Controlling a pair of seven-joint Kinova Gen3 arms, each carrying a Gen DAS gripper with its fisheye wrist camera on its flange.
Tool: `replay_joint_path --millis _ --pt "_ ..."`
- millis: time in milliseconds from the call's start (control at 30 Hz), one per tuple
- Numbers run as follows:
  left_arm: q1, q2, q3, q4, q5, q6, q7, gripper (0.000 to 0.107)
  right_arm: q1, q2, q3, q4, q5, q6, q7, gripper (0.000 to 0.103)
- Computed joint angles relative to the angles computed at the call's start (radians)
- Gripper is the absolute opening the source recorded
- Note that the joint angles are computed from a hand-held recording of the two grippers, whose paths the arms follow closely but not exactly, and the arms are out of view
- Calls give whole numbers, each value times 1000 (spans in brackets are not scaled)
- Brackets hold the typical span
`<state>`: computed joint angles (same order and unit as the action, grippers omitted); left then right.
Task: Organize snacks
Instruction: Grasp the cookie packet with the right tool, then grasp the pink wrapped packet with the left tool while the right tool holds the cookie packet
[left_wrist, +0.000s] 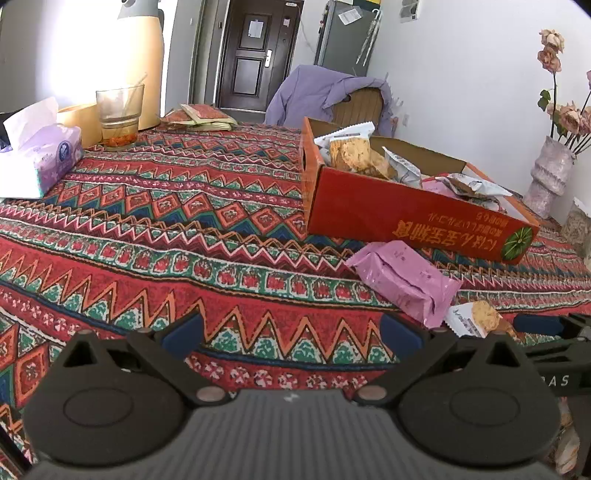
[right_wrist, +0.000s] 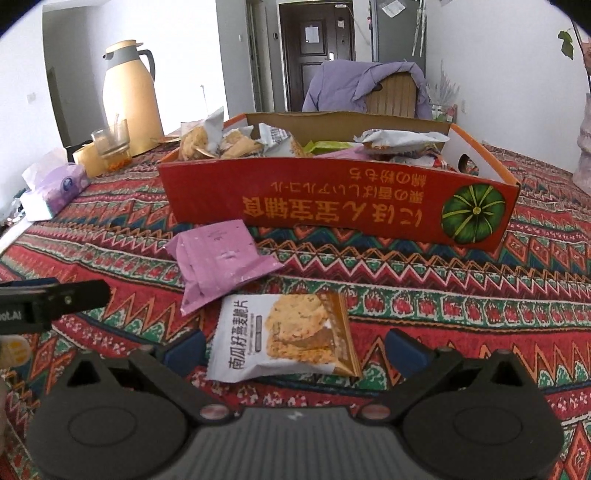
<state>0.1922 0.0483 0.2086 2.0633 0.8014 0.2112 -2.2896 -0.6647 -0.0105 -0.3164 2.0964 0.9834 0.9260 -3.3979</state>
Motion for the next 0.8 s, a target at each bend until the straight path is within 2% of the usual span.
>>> replay_joint_path --millis 233,333,367,400,600,800 --pt "-15 8 8 3 65 -2 -55 103 -25 36 0 -20 19 46 11 101" --pt "-21 8 12 7 95 -3 -82 103 -38 38 4 -13 47 53 -17 88" --pt "-20 8 12 8 97 -3 -84 103 -43 36 2 -7 61 54 -30 79" --pt "-20 8 10 7 99 -1 -86 103 -47 35 1 -3 70 58 -39 74" --pt "-29 8 5 11 167 14 -145 103 -59 29 -8 9 91 66 -53 60" --pt "-23 9 -6 10 169 18 -140 103 -65 1 -22 40 112 64 -104 55"
